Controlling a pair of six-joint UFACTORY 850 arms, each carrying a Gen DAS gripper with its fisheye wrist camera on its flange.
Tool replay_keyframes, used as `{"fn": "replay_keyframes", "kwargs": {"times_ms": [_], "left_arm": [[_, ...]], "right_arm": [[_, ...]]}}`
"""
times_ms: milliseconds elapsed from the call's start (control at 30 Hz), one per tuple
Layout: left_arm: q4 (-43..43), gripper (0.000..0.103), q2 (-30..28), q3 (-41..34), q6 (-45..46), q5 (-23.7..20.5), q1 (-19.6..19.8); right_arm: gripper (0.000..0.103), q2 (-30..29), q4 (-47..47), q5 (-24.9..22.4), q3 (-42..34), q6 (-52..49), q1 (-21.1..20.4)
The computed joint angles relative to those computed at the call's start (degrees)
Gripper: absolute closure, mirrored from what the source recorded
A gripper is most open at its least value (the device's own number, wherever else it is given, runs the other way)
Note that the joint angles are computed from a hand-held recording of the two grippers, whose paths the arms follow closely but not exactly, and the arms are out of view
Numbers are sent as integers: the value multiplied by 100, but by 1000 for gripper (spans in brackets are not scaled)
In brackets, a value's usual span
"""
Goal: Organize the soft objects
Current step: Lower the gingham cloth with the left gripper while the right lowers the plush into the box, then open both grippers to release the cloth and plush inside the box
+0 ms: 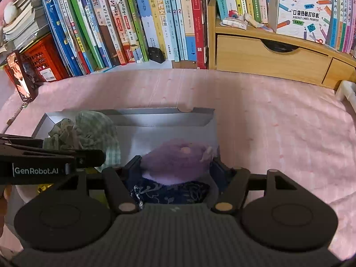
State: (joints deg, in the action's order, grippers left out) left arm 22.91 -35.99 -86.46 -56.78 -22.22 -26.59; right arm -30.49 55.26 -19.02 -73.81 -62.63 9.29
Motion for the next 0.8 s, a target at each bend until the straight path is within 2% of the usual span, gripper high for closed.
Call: {"fn": "replay_keyframes", "kwargs": {"times_ms": [233, 467, 800], "left_arm": [[11, 45, -33, -21, -40, -1, 10], [275, 31, -4, 30, -386, -35, 20], [288, 25, 139, 221, -482, 112, 42]], "right_arm": [[27, -33, 25, -21, -13, 24, -15], [25, -42, 189, -66, -5, -33, -50], [21, 5, 455, -156, 48, -156, -89]]}}
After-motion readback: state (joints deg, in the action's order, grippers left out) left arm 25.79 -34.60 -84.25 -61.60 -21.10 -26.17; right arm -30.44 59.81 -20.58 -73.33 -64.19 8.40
